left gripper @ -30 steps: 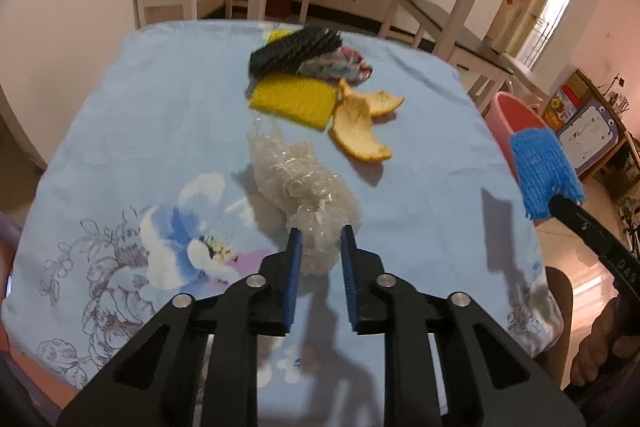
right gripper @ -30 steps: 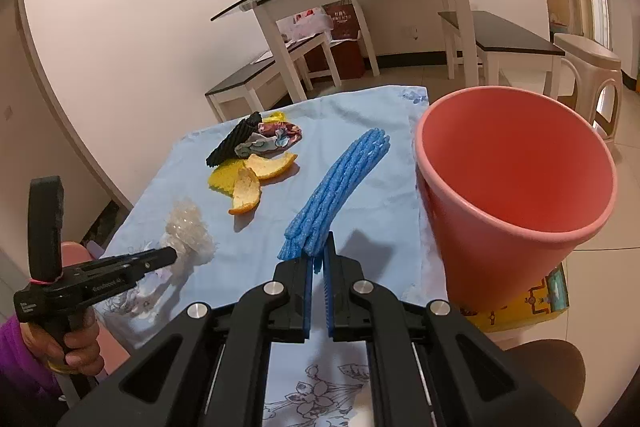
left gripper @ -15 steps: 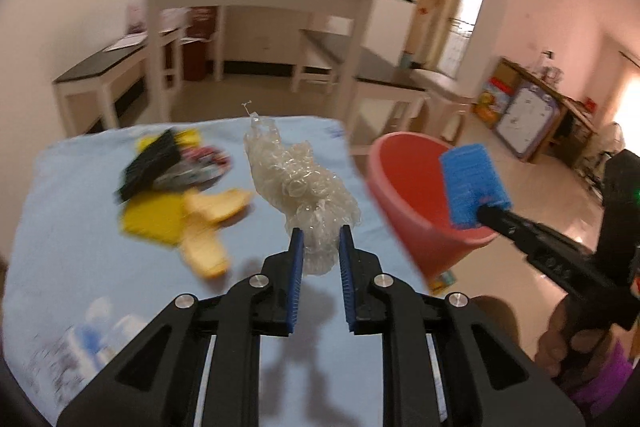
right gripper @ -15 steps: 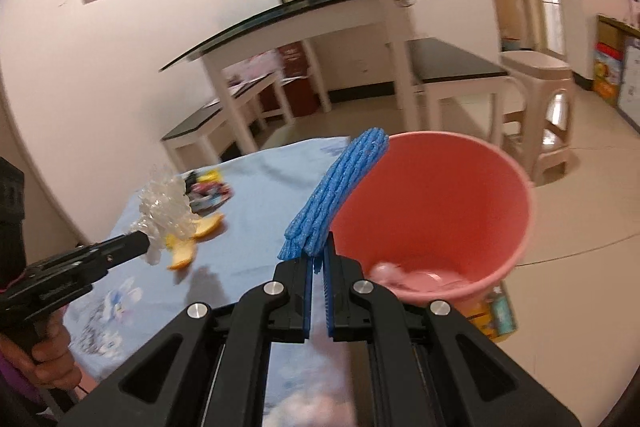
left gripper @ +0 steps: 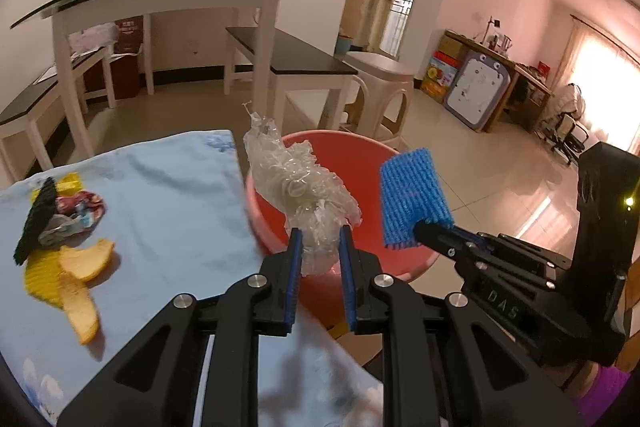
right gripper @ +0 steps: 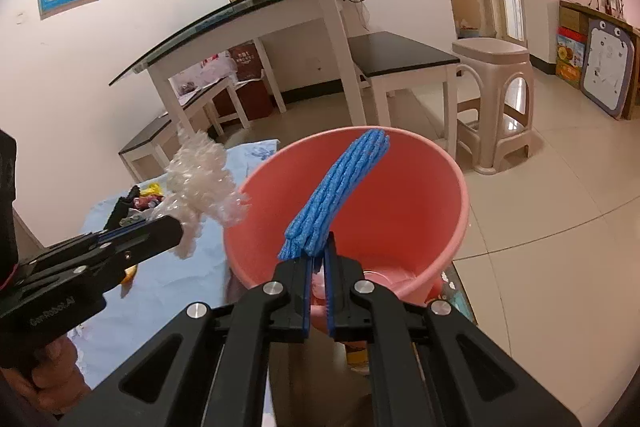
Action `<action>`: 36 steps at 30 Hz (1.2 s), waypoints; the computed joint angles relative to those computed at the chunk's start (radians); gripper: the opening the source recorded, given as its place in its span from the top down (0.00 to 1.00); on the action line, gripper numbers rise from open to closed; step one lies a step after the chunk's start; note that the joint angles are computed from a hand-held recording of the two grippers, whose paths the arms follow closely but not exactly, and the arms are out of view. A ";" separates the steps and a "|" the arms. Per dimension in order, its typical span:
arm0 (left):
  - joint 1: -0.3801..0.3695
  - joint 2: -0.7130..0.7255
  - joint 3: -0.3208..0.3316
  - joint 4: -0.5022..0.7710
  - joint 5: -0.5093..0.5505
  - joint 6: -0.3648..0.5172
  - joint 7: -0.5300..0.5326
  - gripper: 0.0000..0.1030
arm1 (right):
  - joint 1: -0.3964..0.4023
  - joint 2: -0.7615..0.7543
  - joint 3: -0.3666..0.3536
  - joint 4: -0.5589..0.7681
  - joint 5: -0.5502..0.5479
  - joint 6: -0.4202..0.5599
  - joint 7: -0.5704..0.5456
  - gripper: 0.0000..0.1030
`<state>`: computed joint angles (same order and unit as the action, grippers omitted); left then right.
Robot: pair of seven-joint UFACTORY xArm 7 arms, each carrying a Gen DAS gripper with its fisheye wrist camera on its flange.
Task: Collect trash
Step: 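Carry the blue mesh and bubble wrap over the pink bucket and open both tools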
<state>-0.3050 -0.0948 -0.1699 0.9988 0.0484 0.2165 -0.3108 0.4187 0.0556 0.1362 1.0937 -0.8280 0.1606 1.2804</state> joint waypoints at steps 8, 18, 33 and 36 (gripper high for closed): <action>-0.025 0.073 0.011 0.068 -0.148 0.040 0.138 0.76 | -0.006 0.007 -0.009 -0.014 0.031 -0.008 -0.003 0.90; -0.023 0.051 0.006 0.046 -0.152 0.028 0.133 0.76 | -0.008 -0.001 -0.013 -0.034 0.062 -0.026 -0.005 0.64; 0.046 -0.121 0.006 -0.117 -0.007 0.053 -0.065 0.76 | 0.039 0.010 0.039 0.009 0.144 -0.001 -0.107 0.58; 0.084 -0.165 -0.003 -0.162 0.034 0.056 -0.112 0.76 | 0.063 0.028 0.045 0.035 0.179 0.011 -0.150 0.58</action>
